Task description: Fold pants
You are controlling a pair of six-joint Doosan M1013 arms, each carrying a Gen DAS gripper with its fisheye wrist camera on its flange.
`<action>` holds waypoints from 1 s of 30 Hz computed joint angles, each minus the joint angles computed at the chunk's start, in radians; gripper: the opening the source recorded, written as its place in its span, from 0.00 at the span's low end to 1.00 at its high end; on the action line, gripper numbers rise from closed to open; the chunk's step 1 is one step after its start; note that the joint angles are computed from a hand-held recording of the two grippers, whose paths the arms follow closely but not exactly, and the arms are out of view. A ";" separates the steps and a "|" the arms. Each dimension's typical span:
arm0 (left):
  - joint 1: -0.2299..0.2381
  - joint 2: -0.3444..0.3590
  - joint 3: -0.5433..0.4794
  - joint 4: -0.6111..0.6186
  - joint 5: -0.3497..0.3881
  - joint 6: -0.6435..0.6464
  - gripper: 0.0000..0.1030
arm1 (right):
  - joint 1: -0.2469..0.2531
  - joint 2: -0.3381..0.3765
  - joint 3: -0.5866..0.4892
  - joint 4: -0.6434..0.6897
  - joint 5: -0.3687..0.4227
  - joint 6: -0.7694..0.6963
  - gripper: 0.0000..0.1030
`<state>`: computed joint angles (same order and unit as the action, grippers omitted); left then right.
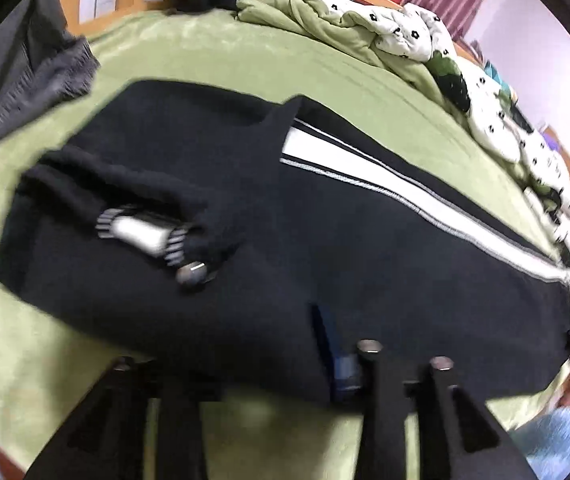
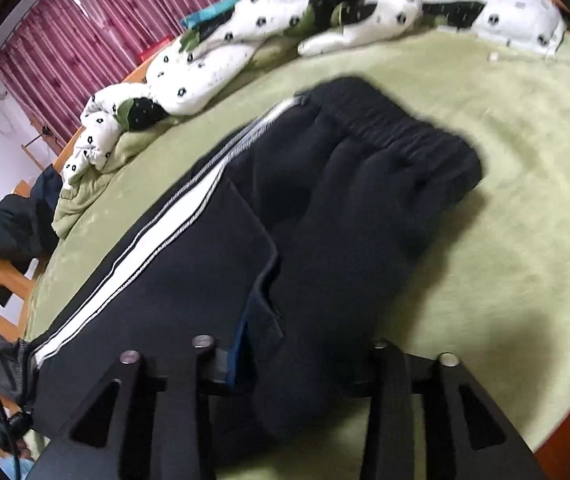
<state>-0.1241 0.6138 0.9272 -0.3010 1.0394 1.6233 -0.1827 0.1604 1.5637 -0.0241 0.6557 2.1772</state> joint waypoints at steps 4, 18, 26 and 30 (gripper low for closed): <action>0.004 -0.054 0.068 0.058 -0.036 0.004 0.50 | -0.026 0.003 0.004 -0.066 -0.021 0.095 0.59; -0.019 -0.122 0.130 0.136 -0.188 -0.043 0.51 | -0.050 0.065 -0.109 -0.171 -0.012 0.117 0.47; -0.048 -0.026 0.014 0.361 -0.175 -0.134 0.26 | -0.023 0.017 -0.046 -0.236 0.129 0.116 0.58; -0.036 0.022 -0.058 0.384 -0.248 -0.143 0.11 | 0.003 -0.025 -0.028 -0.297 0.190 0.173 0.58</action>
